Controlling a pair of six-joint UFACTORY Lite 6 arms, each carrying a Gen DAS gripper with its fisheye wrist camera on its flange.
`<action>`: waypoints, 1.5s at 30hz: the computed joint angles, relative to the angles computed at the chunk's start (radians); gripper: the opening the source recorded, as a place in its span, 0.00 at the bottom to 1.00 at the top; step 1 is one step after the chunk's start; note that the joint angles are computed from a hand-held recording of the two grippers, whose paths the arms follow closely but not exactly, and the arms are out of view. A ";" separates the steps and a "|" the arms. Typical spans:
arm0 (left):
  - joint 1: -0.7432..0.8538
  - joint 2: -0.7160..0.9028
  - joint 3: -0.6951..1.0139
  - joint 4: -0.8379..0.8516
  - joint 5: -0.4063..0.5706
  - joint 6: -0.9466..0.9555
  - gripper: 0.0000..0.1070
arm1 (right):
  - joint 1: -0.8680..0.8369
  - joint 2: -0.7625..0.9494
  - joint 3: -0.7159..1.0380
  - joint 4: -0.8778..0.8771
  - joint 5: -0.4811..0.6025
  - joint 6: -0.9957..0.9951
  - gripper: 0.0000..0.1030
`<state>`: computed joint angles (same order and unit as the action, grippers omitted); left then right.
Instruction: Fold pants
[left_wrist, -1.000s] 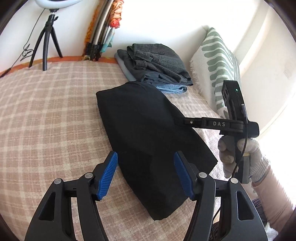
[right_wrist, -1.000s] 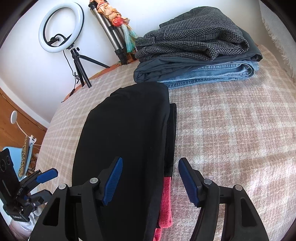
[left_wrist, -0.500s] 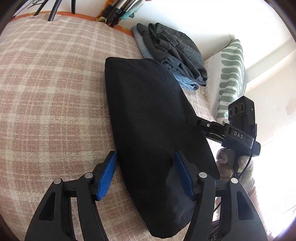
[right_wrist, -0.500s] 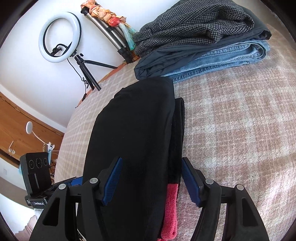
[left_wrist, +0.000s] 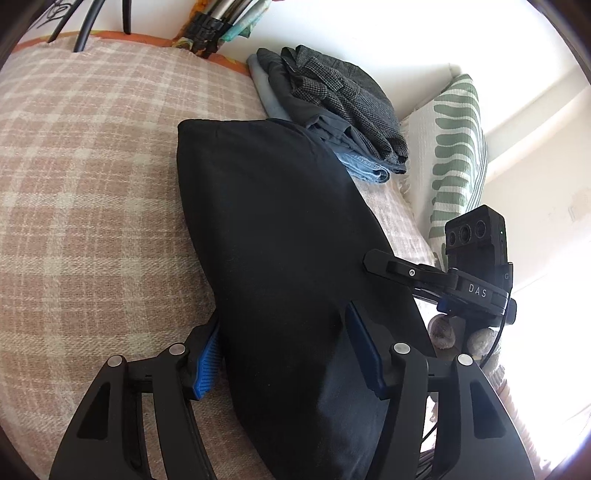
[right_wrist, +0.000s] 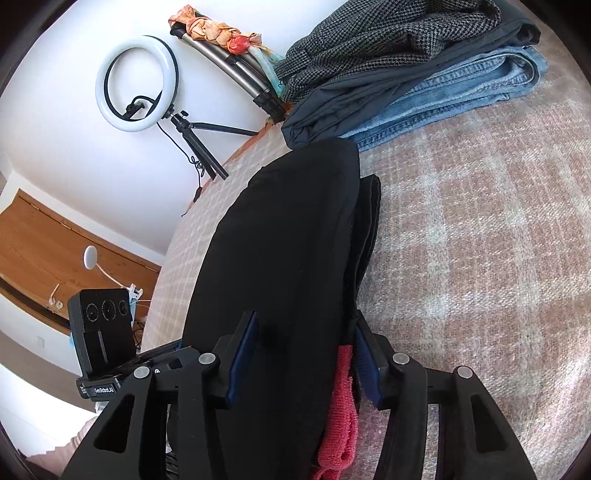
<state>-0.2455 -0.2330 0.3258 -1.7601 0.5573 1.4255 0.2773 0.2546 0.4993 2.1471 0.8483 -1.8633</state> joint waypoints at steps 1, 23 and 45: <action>-0.013 0.004 0.003 -0.016 -0.010 0.009 0.55 | -0.004 0.017 0.002 0.008 0.024 -0.008 0.36; -0.076 -0.152 -0.050 -0.044 -0.138 0.011 0.17 | 0.275 -0.259 -0.010 0.285 -0.365 -0.094 0.15; -0.190 -0.428 -0.018 0.337 -0.299 -0.379 0.11 | 0.441 -0.537 -0.006 0.574 -0.617 -0.328 0.13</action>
